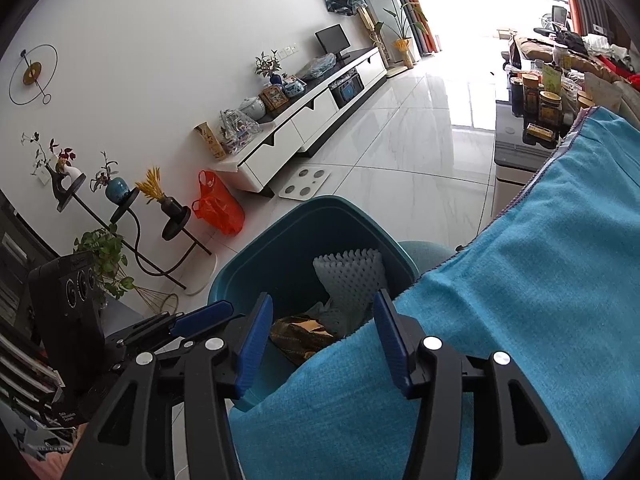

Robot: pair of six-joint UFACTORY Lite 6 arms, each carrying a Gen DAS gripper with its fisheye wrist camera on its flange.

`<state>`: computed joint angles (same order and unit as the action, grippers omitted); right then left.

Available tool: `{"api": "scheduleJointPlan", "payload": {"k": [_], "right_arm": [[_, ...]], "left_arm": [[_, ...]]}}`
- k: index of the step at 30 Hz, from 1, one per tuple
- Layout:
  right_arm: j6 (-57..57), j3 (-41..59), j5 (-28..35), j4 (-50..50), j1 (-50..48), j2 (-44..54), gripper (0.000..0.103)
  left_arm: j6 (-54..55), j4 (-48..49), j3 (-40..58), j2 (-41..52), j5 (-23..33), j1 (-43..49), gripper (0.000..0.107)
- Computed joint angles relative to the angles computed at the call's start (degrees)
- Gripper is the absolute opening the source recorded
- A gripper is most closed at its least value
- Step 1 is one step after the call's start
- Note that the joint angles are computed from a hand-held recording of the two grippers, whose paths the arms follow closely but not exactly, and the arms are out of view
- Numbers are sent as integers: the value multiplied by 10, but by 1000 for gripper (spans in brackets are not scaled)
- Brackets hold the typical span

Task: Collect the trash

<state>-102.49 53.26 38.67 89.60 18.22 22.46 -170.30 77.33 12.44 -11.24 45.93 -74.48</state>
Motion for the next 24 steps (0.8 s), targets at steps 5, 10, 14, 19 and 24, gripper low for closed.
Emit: {"api": "scheduleJointPlan", "payload": {"k": [5,10,14,19,24], "right_arm": [[-41,-56,32,9,-53,-51,57],[-120,-159,73,23,-141,-156,70],[-181,-238,115,17,-253,-231,81],[-276,-331,176,-5,-436,-322,96],[-368,-358,253,-42,-657,-324,96]], "left_arm": [[37,-74,28,-7,80,-90,56],[73,-102,105,41,161,-160,79],[87,-90,186,114,220,-198,97],[123,-51,301,214,243,-197,97],[197,-17,442,319,270,-179,97]]}}
